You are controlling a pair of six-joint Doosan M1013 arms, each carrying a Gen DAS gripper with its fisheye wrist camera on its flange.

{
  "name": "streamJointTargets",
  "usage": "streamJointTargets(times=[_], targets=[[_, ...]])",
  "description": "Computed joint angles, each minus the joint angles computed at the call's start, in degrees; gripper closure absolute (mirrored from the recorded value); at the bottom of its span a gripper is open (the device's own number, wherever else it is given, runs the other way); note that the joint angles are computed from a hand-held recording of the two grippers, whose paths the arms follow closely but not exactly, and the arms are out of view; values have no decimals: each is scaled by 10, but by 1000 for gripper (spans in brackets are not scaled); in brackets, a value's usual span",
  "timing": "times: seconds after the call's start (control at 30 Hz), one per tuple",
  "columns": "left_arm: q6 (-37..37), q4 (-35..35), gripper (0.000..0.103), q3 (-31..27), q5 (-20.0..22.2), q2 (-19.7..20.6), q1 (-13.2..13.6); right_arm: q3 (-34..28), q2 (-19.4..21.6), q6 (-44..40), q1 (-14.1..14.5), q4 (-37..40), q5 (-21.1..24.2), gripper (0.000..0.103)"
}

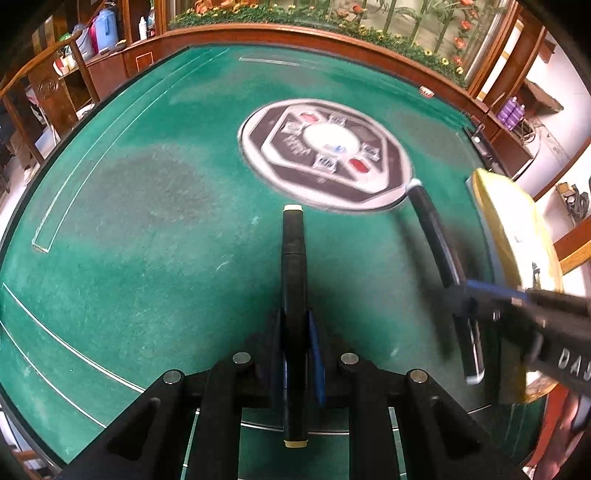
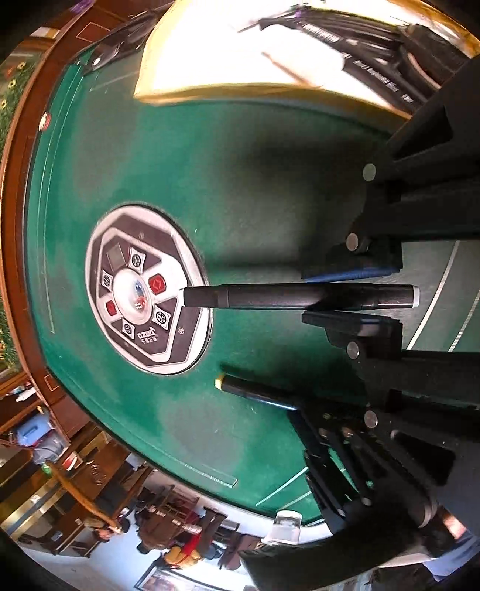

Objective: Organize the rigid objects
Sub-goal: 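Carry both black markers into the tray and open both tools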

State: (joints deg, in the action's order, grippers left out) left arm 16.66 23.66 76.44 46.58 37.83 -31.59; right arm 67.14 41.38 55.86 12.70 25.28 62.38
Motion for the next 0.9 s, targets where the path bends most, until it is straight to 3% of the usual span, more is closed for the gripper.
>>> streamJointTargets(times=[0.33,0.9], targets=[[0,30,88,-45,0,9,-17,13,-16,-16,-35,41,-1,89],[146,-32,88,-223,39,94,-49,24,-32,8,-108,66,-33,88]])
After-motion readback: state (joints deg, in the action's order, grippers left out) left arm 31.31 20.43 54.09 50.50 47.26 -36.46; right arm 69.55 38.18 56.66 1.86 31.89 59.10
